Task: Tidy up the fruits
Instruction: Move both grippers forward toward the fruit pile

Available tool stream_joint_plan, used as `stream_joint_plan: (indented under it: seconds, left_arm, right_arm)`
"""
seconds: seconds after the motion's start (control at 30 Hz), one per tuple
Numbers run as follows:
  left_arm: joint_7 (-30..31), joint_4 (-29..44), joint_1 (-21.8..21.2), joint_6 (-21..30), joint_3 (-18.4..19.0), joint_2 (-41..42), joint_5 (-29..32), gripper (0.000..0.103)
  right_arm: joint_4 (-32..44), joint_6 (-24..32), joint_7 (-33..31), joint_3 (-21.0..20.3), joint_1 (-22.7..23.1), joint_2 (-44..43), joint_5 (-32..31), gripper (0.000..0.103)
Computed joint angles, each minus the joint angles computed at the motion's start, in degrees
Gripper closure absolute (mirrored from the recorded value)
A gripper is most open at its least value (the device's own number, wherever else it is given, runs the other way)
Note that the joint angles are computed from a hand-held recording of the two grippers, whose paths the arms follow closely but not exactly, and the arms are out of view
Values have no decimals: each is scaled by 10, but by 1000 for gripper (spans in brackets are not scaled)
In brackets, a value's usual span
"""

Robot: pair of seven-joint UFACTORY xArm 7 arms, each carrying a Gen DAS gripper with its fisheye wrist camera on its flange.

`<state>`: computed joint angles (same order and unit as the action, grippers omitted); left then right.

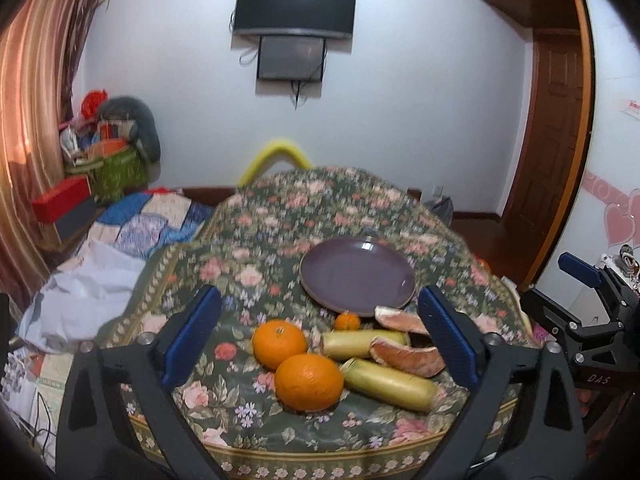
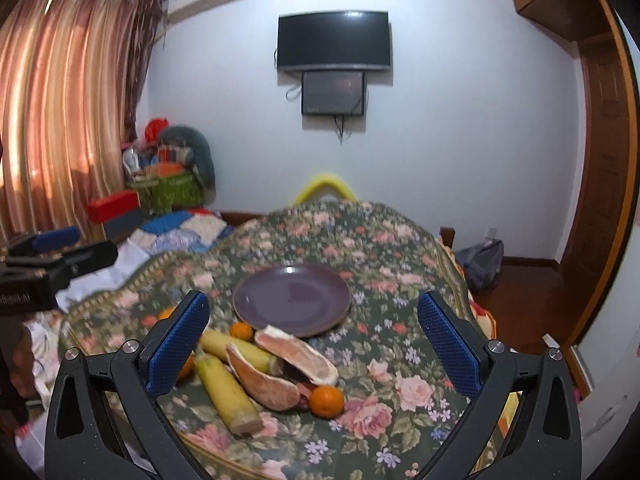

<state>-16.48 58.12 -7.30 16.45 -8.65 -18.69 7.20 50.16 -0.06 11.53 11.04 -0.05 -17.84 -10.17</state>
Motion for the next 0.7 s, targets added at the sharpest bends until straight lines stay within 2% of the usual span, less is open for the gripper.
stream_joint_plan:
  seconds: [0.03, 0.13, 0.27, 0.3, 0.4, 0.47, 0.53, 0.63, 0.7]
  left_arm:
    - [1, 0, 0, 7, 1, 5, 0, 14]
    - [17, 0, -9, 22, 11, 19, -11, 20]
    - [36, 0, -18, 47, 18, 30, -25, 24]
    - [47, -1, -24, 53, 23, 32, -35, 25]
    - [66, -4, -32, 69, 30, 37, -56, 26]
    - [74, -6, -33, 76, 32, 43, -66, 26]
    - [83, -8, -36, 83, 35, 48, -78, 26]
    - [99, -3, -39, 98, 40, 60, -100, 26]
    - [104, -2, -39, 101, 40, 67, -106, 26]
  right_arm:
    - [1, 5, -1, 3, -3, 5, -4, 0]
    - [7, 24, 10, 18, -20, 19, -25, 0]
    - [12, 50, -36, -37, 49, 35, 14, 0]
    - [13, 54, -56, -54, 72, 39, 35, 0]
    - [22, 75, -112, -90, 123, 52, 103, 9]
    - [29, 89, -173, -122, 165, 60, 175, 14]
    - [33, 99, -208, -127, 176, 65, 220, 19]
    - [37, 112, -223, -114, 168, 71, 246, 34]
    - [47, 129, -275, -130, 187, 77, 311, 40]
